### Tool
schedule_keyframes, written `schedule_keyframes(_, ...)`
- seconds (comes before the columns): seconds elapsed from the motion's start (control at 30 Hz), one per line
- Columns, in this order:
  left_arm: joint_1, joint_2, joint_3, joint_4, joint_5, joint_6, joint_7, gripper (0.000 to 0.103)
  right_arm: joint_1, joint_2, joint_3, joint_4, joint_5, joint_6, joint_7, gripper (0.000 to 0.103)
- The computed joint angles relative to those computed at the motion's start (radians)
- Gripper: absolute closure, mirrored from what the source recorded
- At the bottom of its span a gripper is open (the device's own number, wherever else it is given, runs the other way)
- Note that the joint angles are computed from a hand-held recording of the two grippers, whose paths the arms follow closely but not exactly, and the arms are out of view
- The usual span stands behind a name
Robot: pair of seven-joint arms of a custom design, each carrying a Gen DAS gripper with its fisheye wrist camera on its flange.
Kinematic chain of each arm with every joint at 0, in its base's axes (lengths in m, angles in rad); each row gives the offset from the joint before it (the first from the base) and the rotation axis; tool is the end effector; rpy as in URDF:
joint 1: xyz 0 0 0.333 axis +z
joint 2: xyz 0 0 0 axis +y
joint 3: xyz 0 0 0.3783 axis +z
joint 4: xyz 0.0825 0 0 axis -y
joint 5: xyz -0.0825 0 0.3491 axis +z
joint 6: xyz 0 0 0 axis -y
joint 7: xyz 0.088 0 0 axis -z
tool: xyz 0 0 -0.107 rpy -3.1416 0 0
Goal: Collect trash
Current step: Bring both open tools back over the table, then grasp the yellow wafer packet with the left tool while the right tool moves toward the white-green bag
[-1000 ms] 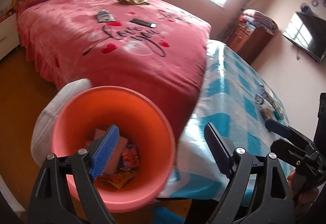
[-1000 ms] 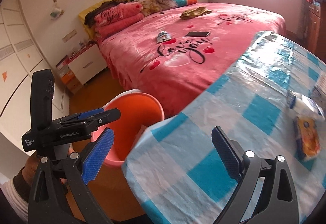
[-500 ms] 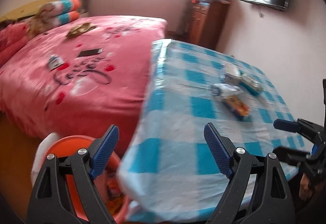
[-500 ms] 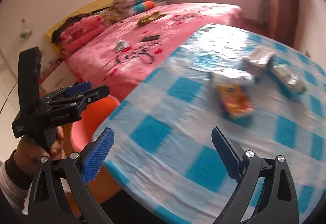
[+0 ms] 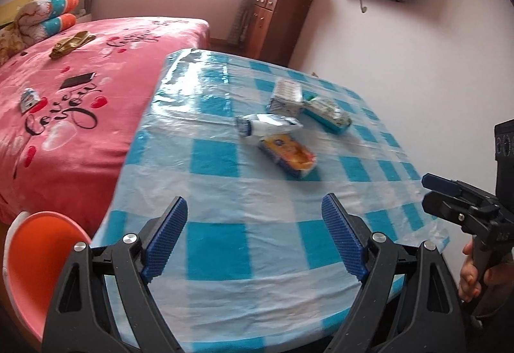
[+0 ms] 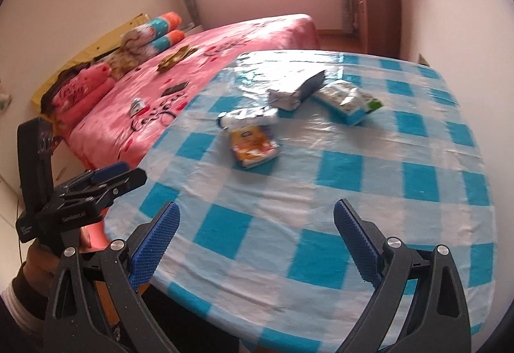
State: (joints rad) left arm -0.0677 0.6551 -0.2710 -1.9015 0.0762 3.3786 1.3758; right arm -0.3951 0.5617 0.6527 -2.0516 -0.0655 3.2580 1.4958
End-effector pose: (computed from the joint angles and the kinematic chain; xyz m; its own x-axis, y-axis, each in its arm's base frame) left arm 0.6655 -0.2019 0.3424 -0.2056 -0.9429 0.2621 -0.7052 -0.0430 -0.7077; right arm 0.6427 0.1070 0.3801 0.2783 -0.9310 -0.2362 -0.7323 -0.0465 -0.6794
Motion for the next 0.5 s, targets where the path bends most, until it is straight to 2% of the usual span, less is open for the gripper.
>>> schedule_keyframes(0.2,0.004,0.010,-0.042,0.035,0.015,-0.021,-0.003,0.017,-0.063,0.003,0.031,-0.003,-0.012,0.021,0.020,0.008)
schedule_keyframes(0.37,-0.017,0.019,-0.042,0.067,0.004,-0.059,-0.004,0.017,-0.076,0.017,0.026,0.028,-0.037,0.016,0.033,0.008)
schedule_keyframes(0.5,-0.036,0.048,-0.041,0.118,-0.021,-0.102,-0.014,0.017,-0.101,0.059,0.055,0.084,-0.043,-0.023,0.010,0.008)
